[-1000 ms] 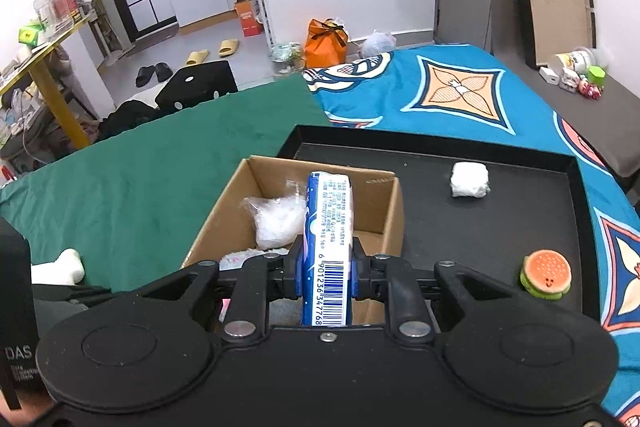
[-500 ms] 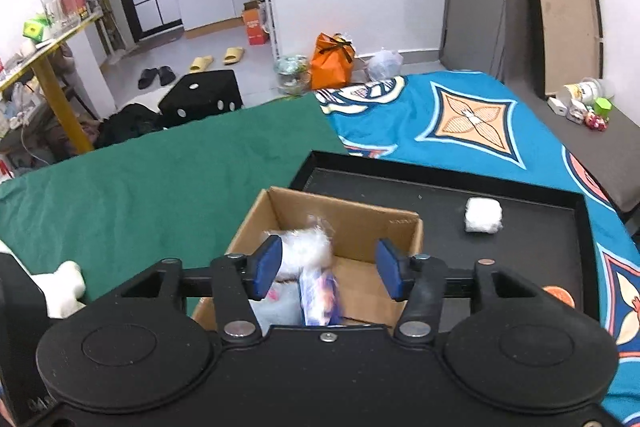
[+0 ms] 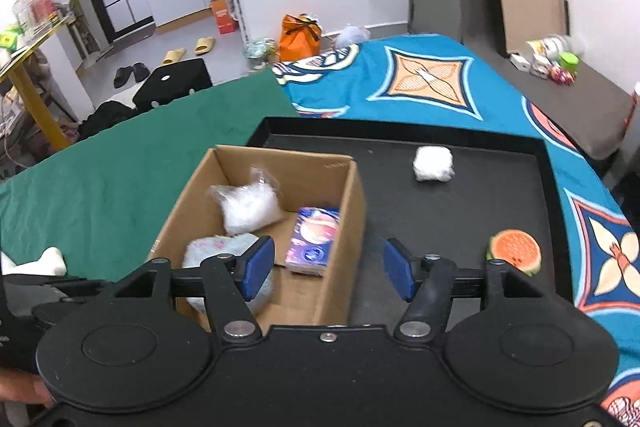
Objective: Organize soft objects
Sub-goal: 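Move the right gripper to the black-and-white plush on the tray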
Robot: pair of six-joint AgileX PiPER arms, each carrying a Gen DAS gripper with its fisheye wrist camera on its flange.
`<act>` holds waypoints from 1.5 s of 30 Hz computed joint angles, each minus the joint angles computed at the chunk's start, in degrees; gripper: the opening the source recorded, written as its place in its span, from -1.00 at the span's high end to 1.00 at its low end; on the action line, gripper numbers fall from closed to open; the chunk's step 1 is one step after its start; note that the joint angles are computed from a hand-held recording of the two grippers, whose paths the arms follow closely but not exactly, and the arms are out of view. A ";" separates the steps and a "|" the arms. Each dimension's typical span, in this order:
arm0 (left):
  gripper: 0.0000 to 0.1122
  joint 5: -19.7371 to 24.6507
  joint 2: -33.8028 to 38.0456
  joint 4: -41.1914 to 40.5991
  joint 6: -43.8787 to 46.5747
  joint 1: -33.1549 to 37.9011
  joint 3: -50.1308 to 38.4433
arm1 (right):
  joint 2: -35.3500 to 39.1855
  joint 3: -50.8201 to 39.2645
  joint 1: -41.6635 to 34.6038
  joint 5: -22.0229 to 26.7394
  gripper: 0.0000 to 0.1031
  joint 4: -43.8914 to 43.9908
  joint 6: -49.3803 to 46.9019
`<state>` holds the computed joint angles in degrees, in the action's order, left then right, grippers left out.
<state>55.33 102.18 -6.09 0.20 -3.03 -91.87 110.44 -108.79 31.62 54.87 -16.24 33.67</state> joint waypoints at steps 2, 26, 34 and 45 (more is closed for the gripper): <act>0.80 0.00 -0.16 1.25 -0.70 -0.69 -0.09 | -1.24 2.31 -0.70 -0.90 -0.22 0.59 0.09; 0.04 5.90 0.90 11.57 -8.42 -6.30 -4.47 | -10.59 23.16 -8.38 -9.26 -0.43 7.05 1.11; -0.10 7.85 1.75 14.67 -11.09 -8.15 -6.03 | -11.33 27.03 -10.01 -9.80 -0.41 7.40 1.46; -0.17 10.70 3.20 17.55 -12.95 -9.60 -8.45 | -11.59 32.04 -12.00 -8.79 -0.17 9.09 1.44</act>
